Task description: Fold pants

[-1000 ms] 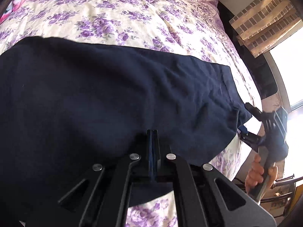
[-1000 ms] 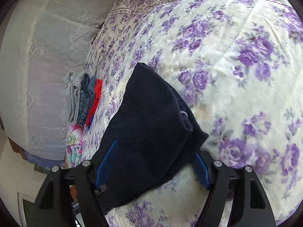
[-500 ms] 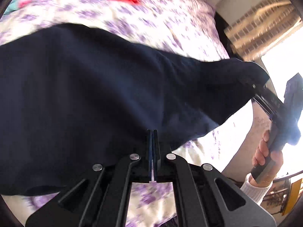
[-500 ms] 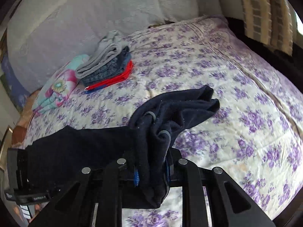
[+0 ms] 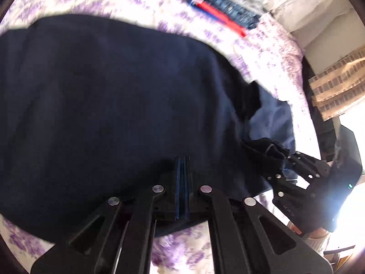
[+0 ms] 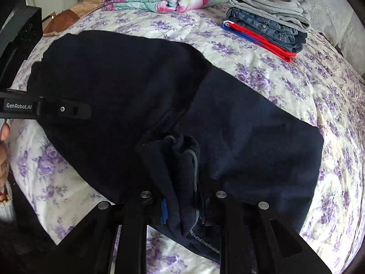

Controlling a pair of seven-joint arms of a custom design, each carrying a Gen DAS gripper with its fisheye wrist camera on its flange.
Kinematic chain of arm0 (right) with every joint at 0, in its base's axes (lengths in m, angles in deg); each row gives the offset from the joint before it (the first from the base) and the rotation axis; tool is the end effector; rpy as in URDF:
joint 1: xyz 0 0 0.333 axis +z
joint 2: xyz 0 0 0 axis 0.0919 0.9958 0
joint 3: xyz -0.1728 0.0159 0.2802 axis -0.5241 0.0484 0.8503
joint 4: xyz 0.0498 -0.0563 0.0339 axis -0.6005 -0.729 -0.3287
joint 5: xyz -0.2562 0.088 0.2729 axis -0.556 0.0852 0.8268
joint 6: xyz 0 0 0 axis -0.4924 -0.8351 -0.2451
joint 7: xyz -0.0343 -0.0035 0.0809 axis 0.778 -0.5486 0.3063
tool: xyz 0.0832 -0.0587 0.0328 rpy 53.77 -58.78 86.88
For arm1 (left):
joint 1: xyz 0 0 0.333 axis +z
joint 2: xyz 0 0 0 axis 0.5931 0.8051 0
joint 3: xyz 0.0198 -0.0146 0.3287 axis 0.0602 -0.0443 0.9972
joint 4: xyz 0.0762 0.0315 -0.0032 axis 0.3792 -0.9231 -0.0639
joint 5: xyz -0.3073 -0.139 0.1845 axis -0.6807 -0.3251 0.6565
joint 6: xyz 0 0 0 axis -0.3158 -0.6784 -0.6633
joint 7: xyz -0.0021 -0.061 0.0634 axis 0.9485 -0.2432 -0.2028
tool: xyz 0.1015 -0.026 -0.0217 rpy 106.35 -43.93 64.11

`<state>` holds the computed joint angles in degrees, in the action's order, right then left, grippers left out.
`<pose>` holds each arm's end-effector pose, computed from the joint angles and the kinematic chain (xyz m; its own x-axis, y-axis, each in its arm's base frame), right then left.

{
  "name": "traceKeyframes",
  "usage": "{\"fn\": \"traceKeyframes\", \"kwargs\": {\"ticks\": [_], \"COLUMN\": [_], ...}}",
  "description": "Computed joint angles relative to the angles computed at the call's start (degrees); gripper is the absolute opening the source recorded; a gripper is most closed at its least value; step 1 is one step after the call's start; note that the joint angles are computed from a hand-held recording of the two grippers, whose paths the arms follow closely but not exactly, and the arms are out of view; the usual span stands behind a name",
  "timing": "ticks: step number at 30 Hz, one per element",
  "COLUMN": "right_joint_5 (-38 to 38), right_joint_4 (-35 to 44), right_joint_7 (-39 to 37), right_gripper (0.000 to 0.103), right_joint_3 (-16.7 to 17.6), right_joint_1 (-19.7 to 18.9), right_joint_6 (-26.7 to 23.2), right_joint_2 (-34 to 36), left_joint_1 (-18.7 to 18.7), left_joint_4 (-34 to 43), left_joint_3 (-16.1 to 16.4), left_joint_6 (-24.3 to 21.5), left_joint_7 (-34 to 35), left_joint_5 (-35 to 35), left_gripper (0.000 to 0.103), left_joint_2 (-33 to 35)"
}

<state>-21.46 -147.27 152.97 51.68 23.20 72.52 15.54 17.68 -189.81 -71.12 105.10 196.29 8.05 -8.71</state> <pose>0.3870 0.2401 0.4352 0.2933 -0.9529 0.0769 -0.8698 -0.2994 -0.3922 0.4308 -0.2385 0.3805 -0.2158 -0.8548 0.4719 -0.9636 0.1083 -0.2445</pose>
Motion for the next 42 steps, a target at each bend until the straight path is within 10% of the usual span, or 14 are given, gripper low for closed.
{"fn": "traceKeyframes", "kwargs": {"ticks": [2, 7, 9, 11, 22, 26, 30, 32, 36, 42], "right_joint_5": [5.37, 23.58, 22.8, 20.06, 12.78, 0.99, 5.54, 5.49, 11.83, 14.3], "right_joint_4": [0.38, 0.27, -0.81, -0.32, 4.26, 8.25, 11.96, 10.78, 8.07, -4.31], "right_joint_7": [-3.17, -12.95, -11.3, -9.35, -3.42, 8.32, 6.3, 6.48, 3.98, 6.63], "right_gripper": [0.056, 0.065, 0.058, 0.001, 0.0, 0.002, 0.0, 0.0, 0.003, 0.005], "right_joint_3": [-1.85, -6.96, -4.71, -2.57, -1.66, 0.81, -3.71, -4.9, -6.17, -0.93], "right_joint_1": [2.11, 6.09, 3.84, 1.77, 2.24, -3.71, -2.15, -1.36, 0.39, -1.51], "right_joint_6": [-1.32, -1.22, 1.6, 1.16, -2.02, -0.28, -0.77, 2.42, 3.77, 15.36], "right_joint_2": [-0.82, -5.08, -6.43, -5.6, 0.28, 4.26, 12.37, 12.76, 8.99, -6.14], "left_joint_1": [-0.03, 0.21, 0.33, 0.38, -0.69, -1.5, -1.96, -0.41, 5.53, 5.23], "left_joint_4": [-0.06, 0.08, -0.02, -0.37, -0.31, -3.71, -9.87, -13.37, -19.27, -21.97], "left_joint_3": [0.15, 0.01, 0.11, 0.1, -0.2, 0.84, 4.23, 5.17, 5.83, 16.04], "left_joint_6": [0.73, 0.89, 0.87, 0.65, 1.32, 1.98, 2.89, 3.43, 4.21, 5.52], "left_joint_7": [1.94, 2.49, 3.37, 3.27, 0.17, 1.5, -1.33, -5.42, -16.07, -18.84], "left_joint_5": [-1.69, -1.05, -1.87, -1.93, 0.56, -1.04, 0.26, 3.92, 12.42, 13.91], "left_gripper": [0.001, 0.001, 0.001, 0.001, 0.001, 0.001, 0.003, 0.01, 0.061, 0.069], "left_joint_2": [0.43, 0.48, 0.5, 0.0, -0.72, -6.58, -16.42, -21.74, -29.99, -31.03]}}
